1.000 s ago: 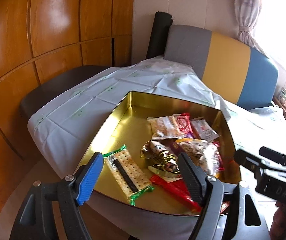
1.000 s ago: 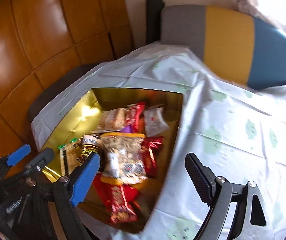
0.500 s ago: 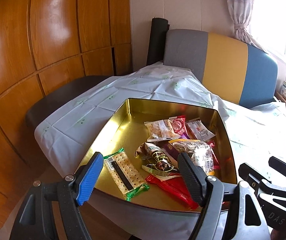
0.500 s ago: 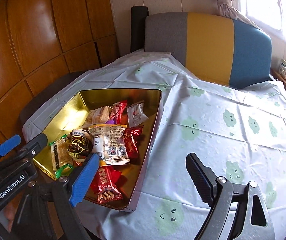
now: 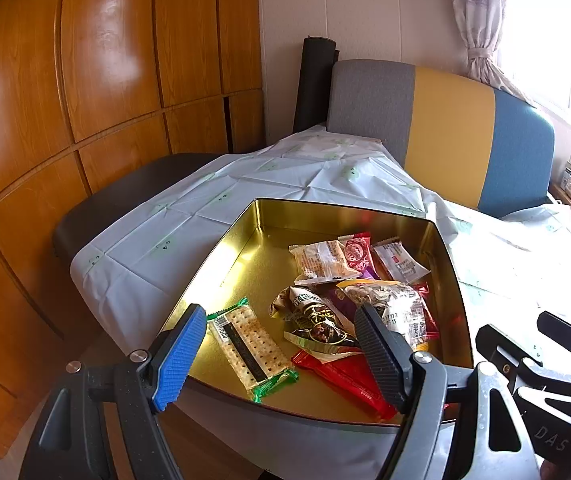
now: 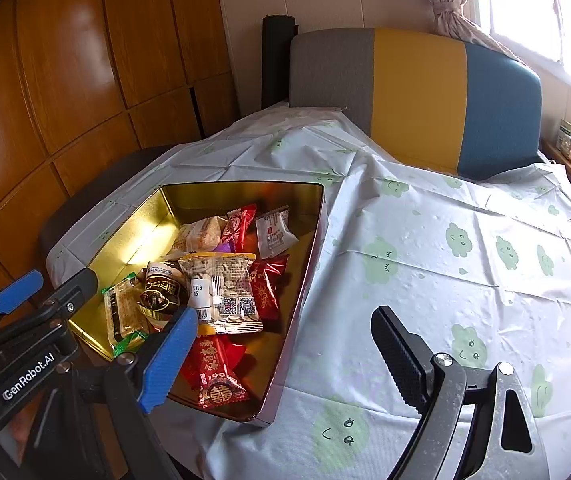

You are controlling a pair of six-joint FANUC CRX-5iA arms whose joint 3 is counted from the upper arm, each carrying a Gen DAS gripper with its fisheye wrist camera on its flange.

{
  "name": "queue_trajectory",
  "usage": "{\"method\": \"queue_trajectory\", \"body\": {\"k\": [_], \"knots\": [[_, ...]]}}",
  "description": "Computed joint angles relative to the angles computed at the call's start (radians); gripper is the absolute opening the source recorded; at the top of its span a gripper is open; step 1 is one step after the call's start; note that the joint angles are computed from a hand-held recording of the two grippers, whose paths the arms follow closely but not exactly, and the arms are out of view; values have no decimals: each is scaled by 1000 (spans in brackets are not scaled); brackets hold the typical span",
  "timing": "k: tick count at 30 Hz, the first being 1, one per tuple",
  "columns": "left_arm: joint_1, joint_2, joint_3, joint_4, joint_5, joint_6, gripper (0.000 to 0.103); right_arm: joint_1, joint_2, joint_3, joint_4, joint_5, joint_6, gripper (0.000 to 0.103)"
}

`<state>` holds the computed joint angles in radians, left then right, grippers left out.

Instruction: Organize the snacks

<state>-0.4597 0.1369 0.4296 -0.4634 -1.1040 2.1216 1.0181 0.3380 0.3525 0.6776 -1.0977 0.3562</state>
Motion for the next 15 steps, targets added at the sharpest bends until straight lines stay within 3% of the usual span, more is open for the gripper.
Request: {"method": "queue_trajectory", "body": {"k": [15], "knots": [[-7, -3, 3, -23, -5, 15, 78, 1, -2, -6, 13, 4, -7, 92]]}}
